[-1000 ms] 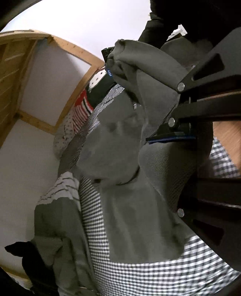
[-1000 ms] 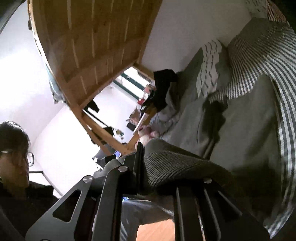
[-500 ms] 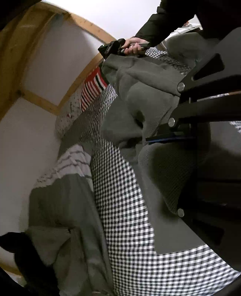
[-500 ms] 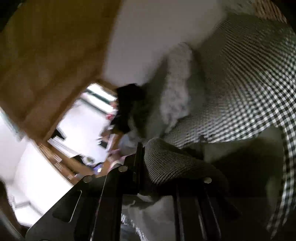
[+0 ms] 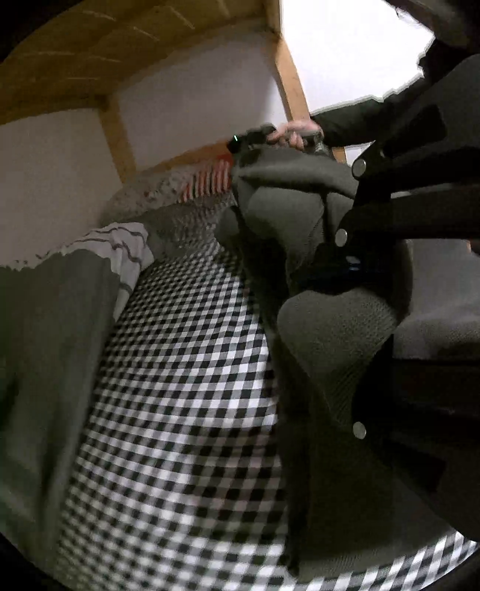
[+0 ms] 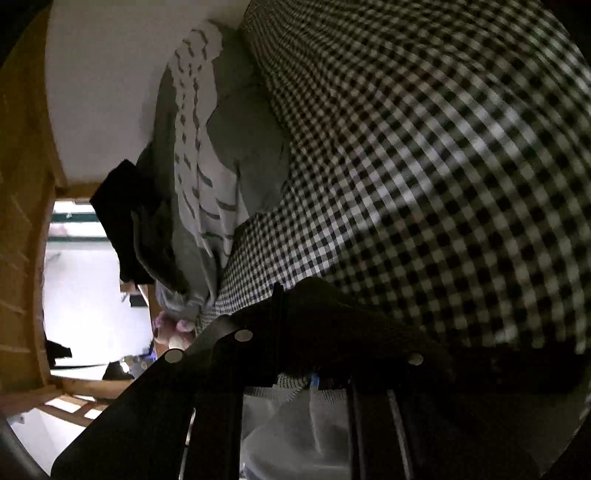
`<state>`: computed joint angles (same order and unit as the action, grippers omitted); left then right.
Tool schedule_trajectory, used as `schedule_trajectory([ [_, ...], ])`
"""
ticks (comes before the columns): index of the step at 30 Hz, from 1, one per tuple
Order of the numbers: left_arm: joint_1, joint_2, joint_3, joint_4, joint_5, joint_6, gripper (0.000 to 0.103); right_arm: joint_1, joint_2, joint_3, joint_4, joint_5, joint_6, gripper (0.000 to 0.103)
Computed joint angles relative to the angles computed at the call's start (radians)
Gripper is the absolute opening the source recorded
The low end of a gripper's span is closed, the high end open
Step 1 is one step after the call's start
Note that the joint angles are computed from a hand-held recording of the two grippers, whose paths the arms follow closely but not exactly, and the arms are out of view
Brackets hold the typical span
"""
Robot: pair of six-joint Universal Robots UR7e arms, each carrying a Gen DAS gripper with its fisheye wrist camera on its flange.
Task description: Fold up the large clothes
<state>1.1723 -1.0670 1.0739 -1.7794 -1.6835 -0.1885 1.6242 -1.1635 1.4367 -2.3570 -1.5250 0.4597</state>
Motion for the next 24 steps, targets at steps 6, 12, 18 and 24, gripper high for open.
schedule_trajectory([
  [6,0.061,0.0,0.025,-0.037,-0.154,-0.061,0.026,-0.01,0.001,-0.082,0.149,0.092,-0.12,0.013],
  [12,0.051,-0.027,0.051,-0.06,-0.163,0.011,0.036,-0.038,-0.064,-0.03,0.107,0.153,-0.052,0.1],
  [18,-0.034,-0.11,0.1,-0.223,0.012,0.185,0.097,-0.005,-0.148,0.047,-0.099,-0.008,-0.08,0.1],
  [24,-0.108,-0.171,0.133,-0.282,0.149,0.257,0.097,0.209,-0.078,-0.013,0.122,-0.363,-0.441,0.1],
])
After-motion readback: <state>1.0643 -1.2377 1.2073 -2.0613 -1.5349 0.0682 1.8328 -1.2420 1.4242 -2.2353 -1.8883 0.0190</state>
